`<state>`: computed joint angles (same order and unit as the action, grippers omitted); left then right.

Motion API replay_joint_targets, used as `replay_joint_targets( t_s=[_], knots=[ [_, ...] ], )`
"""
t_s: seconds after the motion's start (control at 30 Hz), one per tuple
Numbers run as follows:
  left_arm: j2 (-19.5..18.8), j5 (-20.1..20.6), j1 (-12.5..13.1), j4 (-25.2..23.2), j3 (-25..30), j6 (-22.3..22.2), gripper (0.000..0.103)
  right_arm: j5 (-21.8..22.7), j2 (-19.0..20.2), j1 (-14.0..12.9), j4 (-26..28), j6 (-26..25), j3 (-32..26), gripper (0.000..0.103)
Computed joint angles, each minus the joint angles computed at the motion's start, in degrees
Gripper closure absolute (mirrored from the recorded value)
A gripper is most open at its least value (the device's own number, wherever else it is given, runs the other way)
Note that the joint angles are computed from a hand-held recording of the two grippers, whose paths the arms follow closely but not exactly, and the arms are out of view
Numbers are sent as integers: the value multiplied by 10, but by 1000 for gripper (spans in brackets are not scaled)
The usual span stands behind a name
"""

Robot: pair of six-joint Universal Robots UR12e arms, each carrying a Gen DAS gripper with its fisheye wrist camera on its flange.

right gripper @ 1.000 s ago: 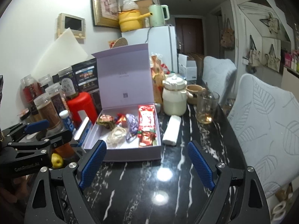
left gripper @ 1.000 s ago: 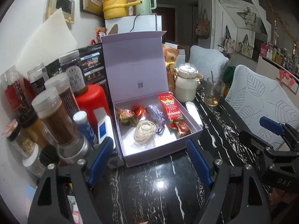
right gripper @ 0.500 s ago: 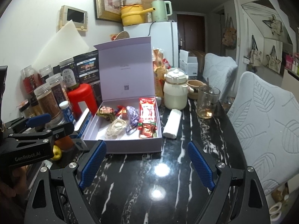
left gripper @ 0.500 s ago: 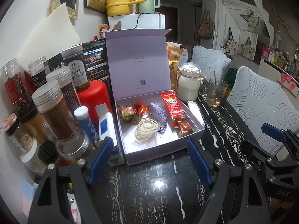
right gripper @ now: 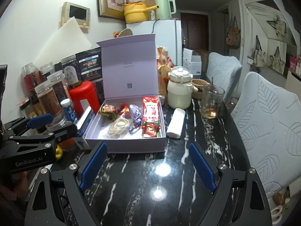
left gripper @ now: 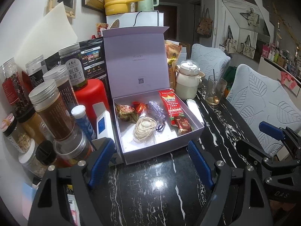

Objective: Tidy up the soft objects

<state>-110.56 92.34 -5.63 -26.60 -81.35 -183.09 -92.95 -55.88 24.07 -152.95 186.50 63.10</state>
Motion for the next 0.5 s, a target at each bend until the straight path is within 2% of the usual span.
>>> replay_joint_targets(
  t_s=[0.5],
  knots=[
    [-1, -17, 0, -12, 4, 5, 22, -3, 0, -1, 2, -3, 1, 13]
  ],
)
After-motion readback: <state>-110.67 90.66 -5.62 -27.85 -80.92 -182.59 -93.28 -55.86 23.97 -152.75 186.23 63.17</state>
